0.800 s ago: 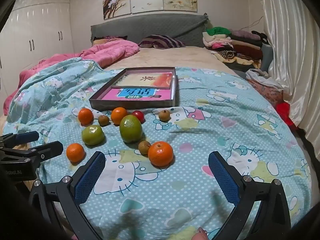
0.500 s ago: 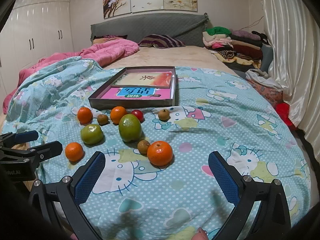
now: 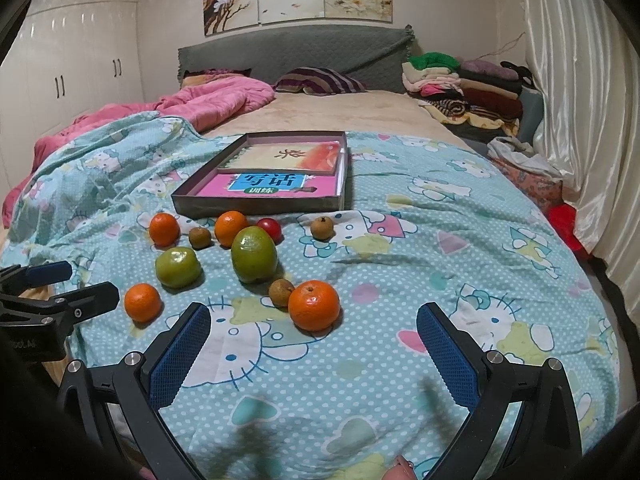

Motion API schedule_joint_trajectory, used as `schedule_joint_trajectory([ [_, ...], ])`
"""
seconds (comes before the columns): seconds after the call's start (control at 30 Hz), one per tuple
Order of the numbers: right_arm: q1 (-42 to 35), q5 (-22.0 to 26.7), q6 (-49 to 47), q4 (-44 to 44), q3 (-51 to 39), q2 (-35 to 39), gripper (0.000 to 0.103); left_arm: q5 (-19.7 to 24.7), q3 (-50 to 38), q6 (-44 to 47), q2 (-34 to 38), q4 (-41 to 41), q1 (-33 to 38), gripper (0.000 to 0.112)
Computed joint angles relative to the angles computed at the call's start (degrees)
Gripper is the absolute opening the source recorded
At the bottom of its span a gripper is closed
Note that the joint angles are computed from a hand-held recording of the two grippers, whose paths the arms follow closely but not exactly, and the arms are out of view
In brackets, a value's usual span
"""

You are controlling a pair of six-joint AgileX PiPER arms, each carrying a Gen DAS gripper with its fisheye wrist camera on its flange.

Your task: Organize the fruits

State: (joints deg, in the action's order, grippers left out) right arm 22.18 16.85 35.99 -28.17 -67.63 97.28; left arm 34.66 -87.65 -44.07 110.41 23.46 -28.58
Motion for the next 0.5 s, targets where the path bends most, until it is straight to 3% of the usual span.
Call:
schedule_joint_trajectory([
  [0.4, -0.4, 0.0, -0.7, 0.5, -0.3, 0.8, 0.103, -2.0, 1.3, 0.4, 0.0, 0.5, 0.1, 0.102],
  [0.5, -0.7, 0.0, -1.8, 1.4, -0.5, 1.2, 0.103, -0.5, 0.2, 3.3, 0.8, -2.3, 0.6, 0.102],
])
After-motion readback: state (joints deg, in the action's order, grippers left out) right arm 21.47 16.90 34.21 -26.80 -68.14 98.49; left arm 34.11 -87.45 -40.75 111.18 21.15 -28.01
